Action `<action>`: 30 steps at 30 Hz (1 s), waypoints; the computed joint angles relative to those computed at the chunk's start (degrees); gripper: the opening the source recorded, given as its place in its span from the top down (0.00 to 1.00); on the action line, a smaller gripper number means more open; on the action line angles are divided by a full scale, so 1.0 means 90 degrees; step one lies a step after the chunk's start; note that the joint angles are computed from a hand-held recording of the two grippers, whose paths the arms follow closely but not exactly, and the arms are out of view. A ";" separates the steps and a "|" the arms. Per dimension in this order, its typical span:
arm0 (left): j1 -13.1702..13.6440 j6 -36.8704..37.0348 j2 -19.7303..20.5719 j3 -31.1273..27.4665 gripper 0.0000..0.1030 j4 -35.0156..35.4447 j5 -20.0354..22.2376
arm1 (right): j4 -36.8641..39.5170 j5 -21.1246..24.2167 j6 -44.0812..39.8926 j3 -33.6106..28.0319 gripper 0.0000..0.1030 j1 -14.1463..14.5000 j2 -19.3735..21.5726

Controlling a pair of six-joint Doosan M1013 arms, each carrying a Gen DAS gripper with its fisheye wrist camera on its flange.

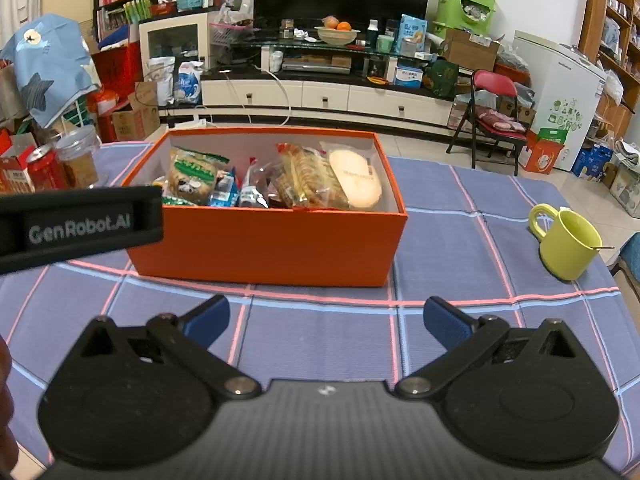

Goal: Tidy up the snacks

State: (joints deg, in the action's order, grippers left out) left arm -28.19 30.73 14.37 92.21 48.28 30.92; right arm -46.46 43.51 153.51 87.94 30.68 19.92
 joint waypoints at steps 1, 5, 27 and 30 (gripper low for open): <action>-0.0005 -0.0015 0.0000 0.0005 0.10 0.0036 -0.0005 | -0.0002 0.0002 -0.0004 -0.0001 0.01 0.0001 0.0003; -0.0029 -0.0073 -0.0001 0.0019 0.10 0.0168 -0.0019 | -0.0003 -0.0014 0.0014 0.0003 0.01 0.0001 0.0002; -0.0038 -0.0242 -0.0030 0.0029 0.10 0.0399 -0.0062 | 0.0074 -0.0058 -0.0039 -0.0001 0.01 -0.0004 0.0023; -0.0003 -0.0150 -0.0048 0.0038 0.10 0.0226 -0.0177 | 0.0083 -0.0070 -0.0045 0.0003 0.01 -0.0010 0.0018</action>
State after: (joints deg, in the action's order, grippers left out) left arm -28.23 29.39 13.94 92.55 50.32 29.33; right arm -45.71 42.88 153.11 87.97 30.60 20.08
